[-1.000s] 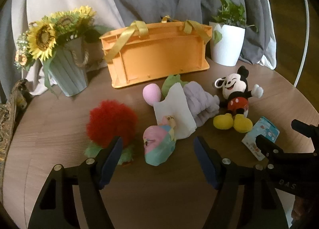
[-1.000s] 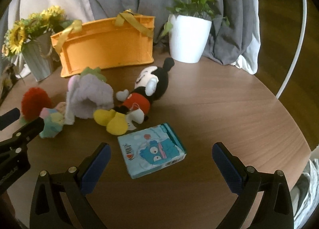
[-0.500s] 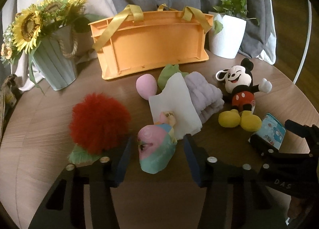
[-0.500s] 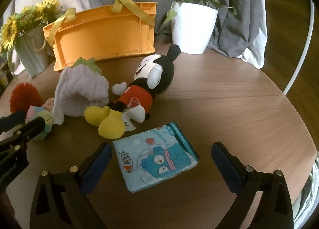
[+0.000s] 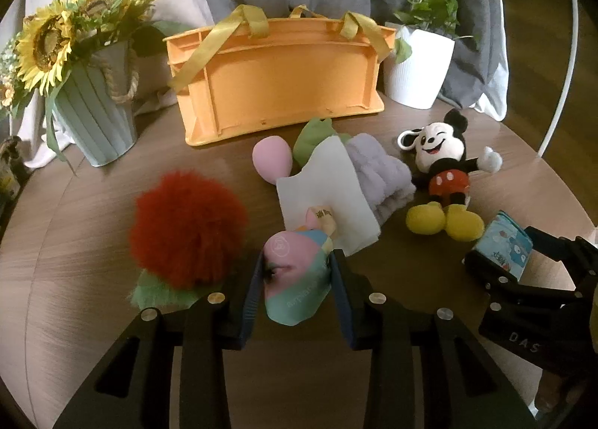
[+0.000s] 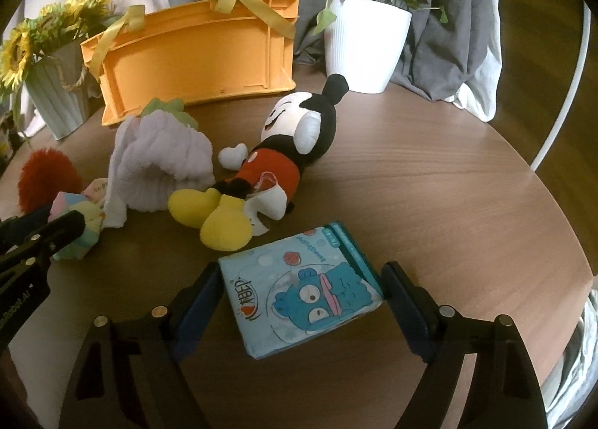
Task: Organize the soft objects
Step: 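Grasp the pink-green doll with the left tool while the right tool grasps the blue tissue pack, then carry the doll and tissue pack with both tools over the orange crate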
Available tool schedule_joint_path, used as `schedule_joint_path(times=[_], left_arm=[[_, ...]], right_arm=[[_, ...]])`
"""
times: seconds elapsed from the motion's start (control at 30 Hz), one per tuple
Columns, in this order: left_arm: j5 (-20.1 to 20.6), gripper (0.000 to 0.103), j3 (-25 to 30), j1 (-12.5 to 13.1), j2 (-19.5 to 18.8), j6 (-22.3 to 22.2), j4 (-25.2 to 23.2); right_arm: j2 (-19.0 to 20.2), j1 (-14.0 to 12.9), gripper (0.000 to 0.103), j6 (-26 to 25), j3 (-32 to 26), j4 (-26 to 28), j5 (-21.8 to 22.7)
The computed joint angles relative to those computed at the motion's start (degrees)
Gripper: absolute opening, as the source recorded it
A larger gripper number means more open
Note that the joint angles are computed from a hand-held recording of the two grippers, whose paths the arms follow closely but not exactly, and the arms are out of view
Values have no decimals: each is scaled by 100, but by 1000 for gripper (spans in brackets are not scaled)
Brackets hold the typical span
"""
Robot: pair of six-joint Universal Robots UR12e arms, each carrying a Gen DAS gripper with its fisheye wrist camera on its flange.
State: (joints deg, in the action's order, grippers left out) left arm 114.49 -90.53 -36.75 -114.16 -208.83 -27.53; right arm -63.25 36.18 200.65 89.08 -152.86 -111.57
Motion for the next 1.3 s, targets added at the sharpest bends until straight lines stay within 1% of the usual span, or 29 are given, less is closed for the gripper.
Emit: schedule_joint_path(times=[0.2,0.47,0.63,0.77,0.93,1.0,1.13,1.3], left_arm=[[-96,35,-80,-9,107,130,230],[-234,35,-132,8,270,230,493],[-153,35,-127,-4,334,359,712],[-19,35,-78,-16,354,369,859],[198,35,44,-37,341,337,938],[389,35,117,-60,314,312,979],[705,35,292,-91,247,250,992],[1062,35,485,-123,149,180,1058]], right_arm=[[-99,78,86,109,2,24,-171],[-207,181,86,168,-51,-127,-414],[-230,236,86,134,-118,-309,-589],[-242,236,86,61,-174,-470,-584],[-228,219,86,-164,-279,-754,-546],[-216,195,86,-271,-319,-901,-482],[-166,116,86,-592,-430,-1193,-243],[-104,3,86,-885,-581,-1424,94]])
